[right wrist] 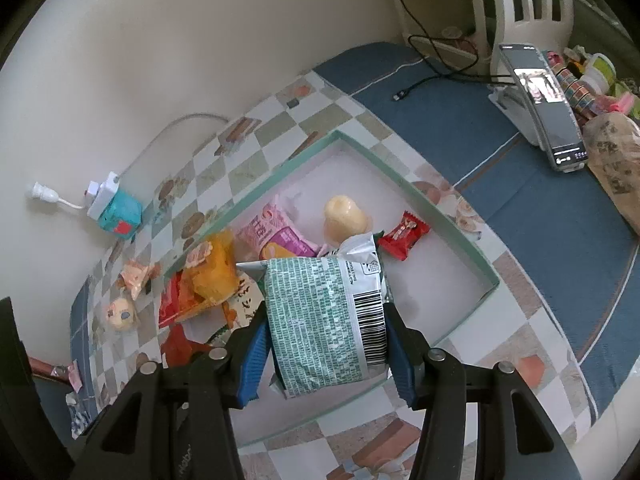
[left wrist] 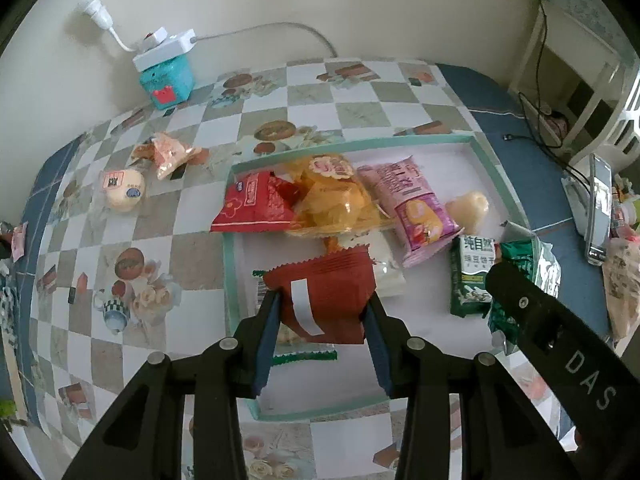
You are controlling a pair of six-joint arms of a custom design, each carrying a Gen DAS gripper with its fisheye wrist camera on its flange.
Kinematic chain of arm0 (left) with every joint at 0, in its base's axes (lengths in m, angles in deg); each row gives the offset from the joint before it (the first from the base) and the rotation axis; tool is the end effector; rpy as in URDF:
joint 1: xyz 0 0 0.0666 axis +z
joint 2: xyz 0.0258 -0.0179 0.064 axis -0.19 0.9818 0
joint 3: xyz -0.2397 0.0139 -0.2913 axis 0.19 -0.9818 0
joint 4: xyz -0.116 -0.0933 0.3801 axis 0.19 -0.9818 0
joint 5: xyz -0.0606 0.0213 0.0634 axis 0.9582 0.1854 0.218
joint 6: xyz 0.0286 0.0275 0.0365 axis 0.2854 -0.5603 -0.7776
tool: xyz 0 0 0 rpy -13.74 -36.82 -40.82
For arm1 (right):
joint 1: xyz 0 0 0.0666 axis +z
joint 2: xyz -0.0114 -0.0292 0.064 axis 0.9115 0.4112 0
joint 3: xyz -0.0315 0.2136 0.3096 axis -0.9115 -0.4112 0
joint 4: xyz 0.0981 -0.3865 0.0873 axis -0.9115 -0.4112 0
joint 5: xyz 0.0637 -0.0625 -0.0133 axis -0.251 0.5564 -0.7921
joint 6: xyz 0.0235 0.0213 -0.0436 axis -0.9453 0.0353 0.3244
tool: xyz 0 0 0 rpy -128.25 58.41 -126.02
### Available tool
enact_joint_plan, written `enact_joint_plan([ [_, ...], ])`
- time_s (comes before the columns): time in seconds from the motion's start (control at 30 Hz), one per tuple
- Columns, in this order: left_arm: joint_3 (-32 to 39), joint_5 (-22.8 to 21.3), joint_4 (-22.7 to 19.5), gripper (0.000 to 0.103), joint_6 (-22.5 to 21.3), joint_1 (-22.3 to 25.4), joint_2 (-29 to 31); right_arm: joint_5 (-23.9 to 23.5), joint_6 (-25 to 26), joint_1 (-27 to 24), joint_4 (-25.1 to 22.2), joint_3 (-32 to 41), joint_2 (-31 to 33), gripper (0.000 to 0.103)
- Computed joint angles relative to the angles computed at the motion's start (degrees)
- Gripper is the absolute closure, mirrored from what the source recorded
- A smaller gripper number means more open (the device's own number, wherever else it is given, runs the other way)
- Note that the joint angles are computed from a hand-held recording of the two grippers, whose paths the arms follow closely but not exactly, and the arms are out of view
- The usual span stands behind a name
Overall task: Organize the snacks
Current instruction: 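Carry the red box with the left gripper while the right gripper carries the green-white pack over the tray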
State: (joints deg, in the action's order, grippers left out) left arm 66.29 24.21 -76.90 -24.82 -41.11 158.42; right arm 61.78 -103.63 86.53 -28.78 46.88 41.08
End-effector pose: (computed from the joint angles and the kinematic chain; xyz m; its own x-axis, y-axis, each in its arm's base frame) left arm 0.4873 -0.2743 0.5048 -0.8933 0.0022 -0.4495 0.0027 1.0000 -0.0005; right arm 0.4723 0.1765 0.5314 -0.8062 0.4445 -0.3904 0.3432 0.8889 0.3035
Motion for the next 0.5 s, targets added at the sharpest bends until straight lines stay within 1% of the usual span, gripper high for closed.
enact_joint_plan([
  [0.33, -0.1, 0.7, -0.1, 0.060, 0.6, 0.7, -0.3, -0.6, -0.3, 0.1, -1.0, 0.3, 0.7, 0.047],
  [0.5, -0.4, 2.1, -0.6, 0.060, 1.0, 1.1, -0.8, -0.5, -0.3, 0.2, -1.5, 0.7, 1.0, 0.047],
])
